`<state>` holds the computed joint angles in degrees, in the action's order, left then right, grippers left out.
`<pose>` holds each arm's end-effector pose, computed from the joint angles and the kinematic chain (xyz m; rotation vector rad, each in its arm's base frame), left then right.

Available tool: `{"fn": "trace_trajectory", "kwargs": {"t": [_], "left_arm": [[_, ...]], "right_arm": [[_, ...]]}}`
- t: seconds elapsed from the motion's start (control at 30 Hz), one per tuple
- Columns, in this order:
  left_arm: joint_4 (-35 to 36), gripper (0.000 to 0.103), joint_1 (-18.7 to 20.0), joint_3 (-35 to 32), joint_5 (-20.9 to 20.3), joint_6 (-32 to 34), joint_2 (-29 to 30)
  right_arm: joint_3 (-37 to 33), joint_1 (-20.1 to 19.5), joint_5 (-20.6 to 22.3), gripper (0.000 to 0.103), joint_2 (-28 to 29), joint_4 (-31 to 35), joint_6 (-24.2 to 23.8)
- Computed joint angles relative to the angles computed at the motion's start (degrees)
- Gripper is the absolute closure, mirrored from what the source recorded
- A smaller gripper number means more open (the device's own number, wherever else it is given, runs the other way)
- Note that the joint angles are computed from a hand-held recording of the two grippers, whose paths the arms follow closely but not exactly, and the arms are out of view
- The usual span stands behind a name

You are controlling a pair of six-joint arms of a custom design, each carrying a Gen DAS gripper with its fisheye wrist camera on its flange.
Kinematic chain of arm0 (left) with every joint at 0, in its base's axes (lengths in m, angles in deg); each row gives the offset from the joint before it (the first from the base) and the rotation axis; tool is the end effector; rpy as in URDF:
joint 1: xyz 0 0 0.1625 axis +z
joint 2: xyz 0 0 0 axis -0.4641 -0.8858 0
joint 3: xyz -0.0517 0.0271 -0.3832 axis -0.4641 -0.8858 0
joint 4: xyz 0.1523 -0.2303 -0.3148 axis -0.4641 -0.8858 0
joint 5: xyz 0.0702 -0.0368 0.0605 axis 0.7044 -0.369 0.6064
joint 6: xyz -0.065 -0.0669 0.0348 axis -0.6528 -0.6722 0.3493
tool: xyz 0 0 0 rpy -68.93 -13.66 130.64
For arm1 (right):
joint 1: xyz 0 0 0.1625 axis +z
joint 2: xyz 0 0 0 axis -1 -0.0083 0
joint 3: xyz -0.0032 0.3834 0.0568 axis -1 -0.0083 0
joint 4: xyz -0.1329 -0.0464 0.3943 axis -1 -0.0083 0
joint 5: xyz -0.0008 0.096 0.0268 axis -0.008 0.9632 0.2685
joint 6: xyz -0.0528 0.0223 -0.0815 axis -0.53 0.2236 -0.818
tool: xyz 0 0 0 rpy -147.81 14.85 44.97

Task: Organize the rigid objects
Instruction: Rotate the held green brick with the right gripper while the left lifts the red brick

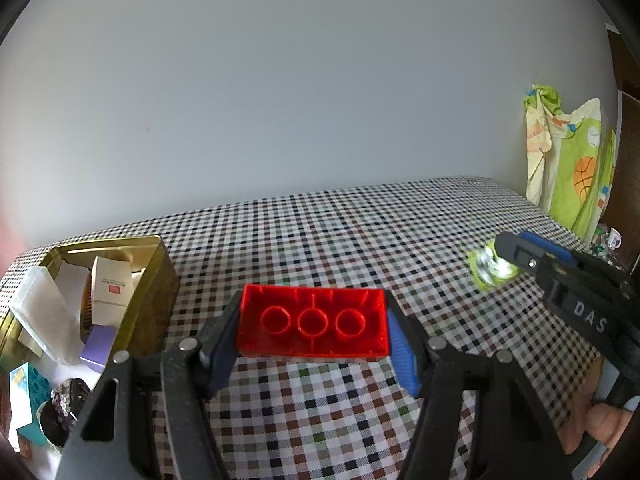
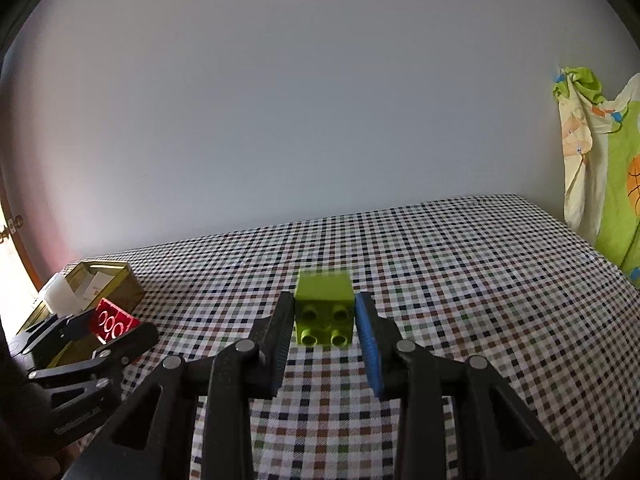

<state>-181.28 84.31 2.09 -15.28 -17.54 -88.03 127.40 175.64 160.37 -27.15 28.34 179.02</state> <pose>-0.2639 -0.7797 -0.0219 0.5210 2.1600 -1.1371 0.0603 -0.7678 0.2326 0.4779 -2.1843 1.3013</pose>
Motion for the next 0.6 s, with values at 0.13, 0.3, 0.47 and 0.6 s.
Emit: {"fn": "trace_trajectory", "kwargs": {"t": [0.13,0.3,0.47,0.6], "left_arm": [[0.5,0.039,0.3,1.0,-0.3,-1.3,-0.7],[0.5,0.039,0.3,1.0,-0.3,-1.5,-0.7],[-1.0,0.039,0.3,1.5,-0.5,-0.9,-0.9],[-1.4,0.039,0.4,2.0,-0.8,-1.0,-1.2]], "right_arm": [[-1.3,-0.3,-0.4,0.069,0.4,1.6,0.4],[-0.6,-0.2,-0.8,0.069,0.1,1.3,0.5],[3.5,-0.3,-4.0,0.069,-2.1,-1.3,0.2],[6.7,-0.1,-4.8,0.069,-3.7,-4.4,-1.6]]}}
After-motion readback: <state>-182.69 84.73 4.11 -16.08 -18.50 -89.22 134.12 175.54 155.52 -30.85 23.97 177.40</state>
